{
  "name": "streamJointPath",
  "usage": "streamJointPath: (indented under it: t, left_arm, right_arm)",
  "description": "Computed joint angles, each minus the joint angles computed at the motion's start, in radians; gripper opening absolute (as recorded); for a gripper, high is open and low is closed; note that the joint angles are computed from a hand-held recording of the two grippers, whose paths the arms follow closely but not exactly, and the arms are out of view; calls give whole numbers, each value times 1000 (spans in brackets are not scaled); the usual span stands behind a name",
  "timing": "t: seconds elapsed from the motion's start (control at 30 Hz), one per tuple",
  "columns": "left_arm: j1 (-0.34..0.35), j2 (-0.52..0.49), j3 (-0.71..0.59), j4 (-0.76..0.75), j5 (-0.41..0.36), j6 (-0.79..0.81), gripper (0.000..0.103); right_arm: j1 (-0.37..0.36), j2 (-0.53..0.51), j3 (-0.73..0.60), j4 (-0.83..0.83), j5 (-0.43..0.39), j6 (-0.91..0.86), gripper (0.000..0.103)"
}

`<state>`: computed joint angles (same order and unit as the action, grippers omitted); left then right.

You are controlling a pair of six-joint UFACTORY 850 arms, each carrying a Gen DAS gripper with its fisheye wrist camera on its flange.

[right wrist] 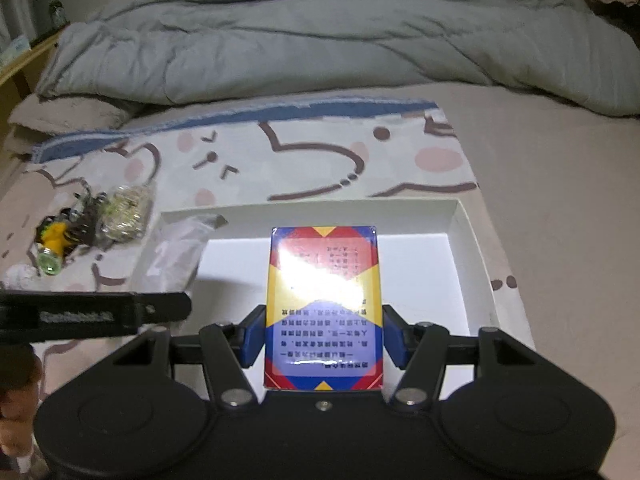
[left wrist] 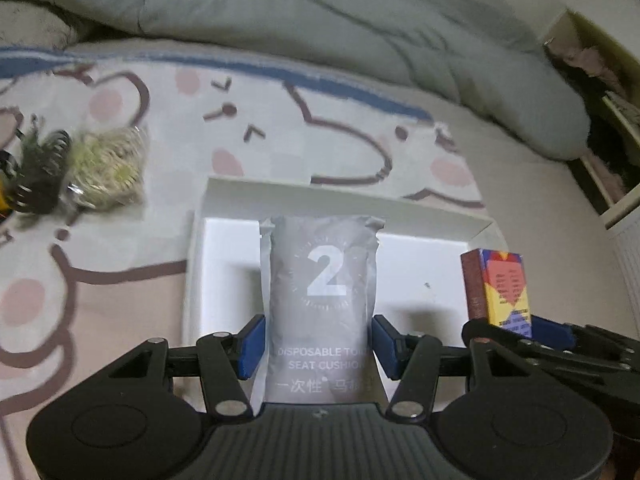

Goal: Organize objects
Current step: 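Carry the grey packet with the left tool while the right tool carries the card box into the white tray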

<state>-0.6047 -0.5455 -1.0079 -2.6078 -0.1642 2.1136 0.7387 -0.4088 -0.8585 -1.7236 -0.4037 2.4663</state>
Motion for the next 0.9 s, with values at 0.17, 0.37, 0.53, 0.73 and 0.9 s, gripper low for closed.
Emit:
streamJointPath:
  t: [0.17,0.37,0.53,0.73,0.9]
  left_arm:
    - [-1,-77,-81,158,3,-164,57]
    - [-2,-121,-139,251,21,-282,57]
    - [14,-148,-162,322,-2,-393,61]
    - [12,-163,-182,466,-2,-549,65]
    - [-11,-162,-190,367,10,-458,64]
  right_arm:
    - [-38,-41,-22,-17,31,11,60]
    - [-75,-89,-56,-68,67,40,60]
    - [-99,-117,-73,-193,58,177,61]
    - [-109,-100,-47,-281,39,325,68]
    - [-111,-77,-22,-267,37,328,67]
